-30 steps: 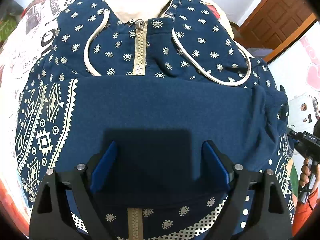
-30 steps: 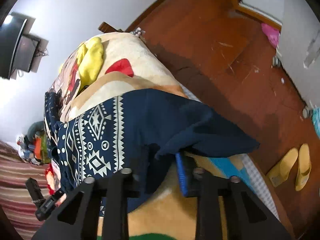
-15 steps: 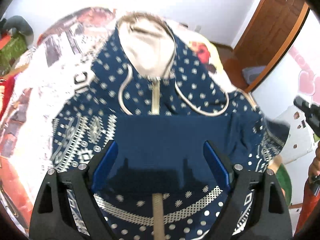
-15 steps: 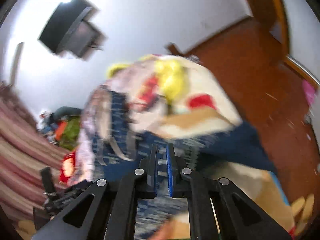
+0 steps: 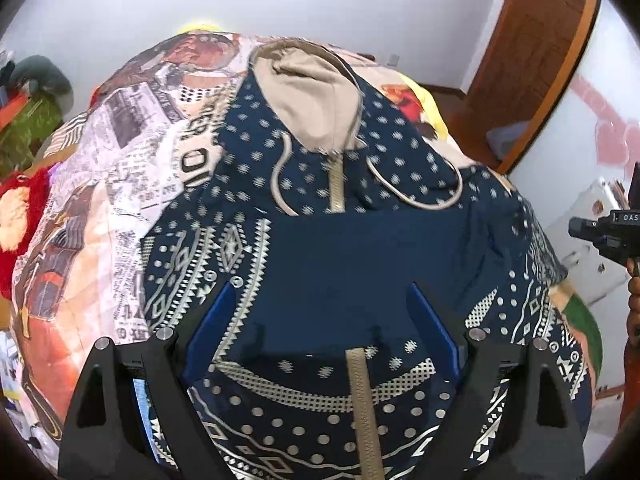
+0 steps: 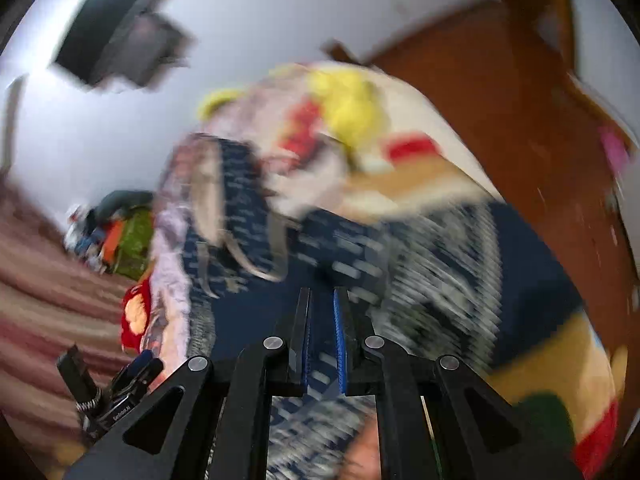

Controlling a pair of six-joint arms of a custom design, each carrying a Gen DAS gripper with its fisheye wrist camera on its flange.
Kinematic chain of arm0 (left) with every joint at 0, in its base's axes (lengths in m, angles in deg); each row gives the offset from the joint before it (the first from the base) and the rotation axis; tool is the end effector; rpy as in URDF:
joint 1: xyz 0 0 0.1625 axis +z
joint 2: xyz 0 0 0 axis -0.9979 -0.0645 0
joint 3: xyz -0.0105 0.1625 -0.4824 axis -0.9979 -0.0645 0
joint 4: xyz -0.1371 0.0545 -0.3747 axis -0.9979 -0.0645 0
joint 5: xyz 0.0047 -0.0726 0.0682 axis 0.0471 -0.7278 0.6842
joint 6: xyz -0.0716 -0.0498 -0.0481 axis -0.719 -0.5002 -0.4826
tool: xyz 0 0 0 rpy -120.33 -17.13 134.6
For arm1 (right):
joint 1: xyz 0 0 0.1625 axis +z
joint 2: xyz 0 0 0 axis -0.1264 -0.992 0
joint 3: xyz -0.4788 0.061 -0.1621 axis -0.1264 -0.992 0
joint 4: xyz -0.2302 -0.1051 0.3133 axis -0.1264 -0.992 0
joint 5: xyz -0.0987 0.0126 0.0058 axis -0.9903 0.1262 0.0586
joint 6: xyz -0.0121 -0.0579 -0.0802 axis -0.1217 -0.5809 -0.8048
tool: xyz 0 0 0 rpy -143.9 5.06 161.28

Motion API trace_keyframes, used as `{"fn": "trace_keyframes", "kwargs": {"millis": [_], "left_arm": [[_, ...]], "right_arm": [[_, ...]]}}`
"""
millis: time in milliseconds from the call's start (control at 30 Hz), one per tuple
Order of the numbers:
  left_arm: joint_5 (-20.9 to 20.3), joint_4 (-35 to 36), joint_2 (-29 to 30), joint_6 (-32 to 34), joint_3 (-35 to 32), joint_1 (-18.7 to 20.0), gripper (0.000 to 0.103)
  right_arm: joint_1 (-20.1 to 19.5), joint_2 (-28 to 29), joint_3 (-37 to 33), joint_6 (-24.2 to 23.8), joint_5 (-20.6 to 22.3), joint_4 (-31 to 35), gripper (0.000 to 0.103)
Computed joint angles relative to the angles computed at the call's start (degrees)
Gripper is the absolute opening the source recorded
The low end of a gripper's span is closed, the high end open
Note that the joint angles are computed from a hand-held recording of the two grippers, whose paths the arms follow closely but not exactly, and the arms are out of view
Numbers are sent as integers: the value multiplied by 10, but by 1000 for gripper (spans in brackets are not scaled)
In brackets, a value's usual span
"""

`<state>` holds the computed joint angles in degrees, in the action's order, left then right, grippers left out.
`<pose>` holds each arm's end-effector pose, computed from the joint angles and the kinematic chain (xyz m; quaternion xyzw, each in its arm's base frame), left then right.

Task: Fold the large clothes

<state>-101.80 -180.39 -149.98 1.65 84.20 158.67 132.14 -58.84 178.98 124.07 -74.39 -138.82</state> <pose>-0.0058 -0.6210 0.5249 0.2624 0.9117 -0.1861 0.2555 0.4439 -0.5112 0.1130 -0.1702 -0.9142 0.3479 0.1198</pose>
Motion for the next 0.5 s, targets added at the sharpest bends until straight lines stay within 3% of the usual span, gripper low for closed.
{"fn": "trace_keyframes", "kwargs": {"millis": [133, 233, 500], "left_arm": [[-9, 20, 7, -6, 10, -17, 87], [-10, 21, 11, 9, 26, -45, 87], [-45, 83, 67, 25, 53, -128, 87]], "right_arm": [[-19, -51, 106, 103, -10, -34, 6], [-26, -78, 160, 143, -16, -50, 6], [-23, -96, 210, 160, -32, -32, 6]]}}
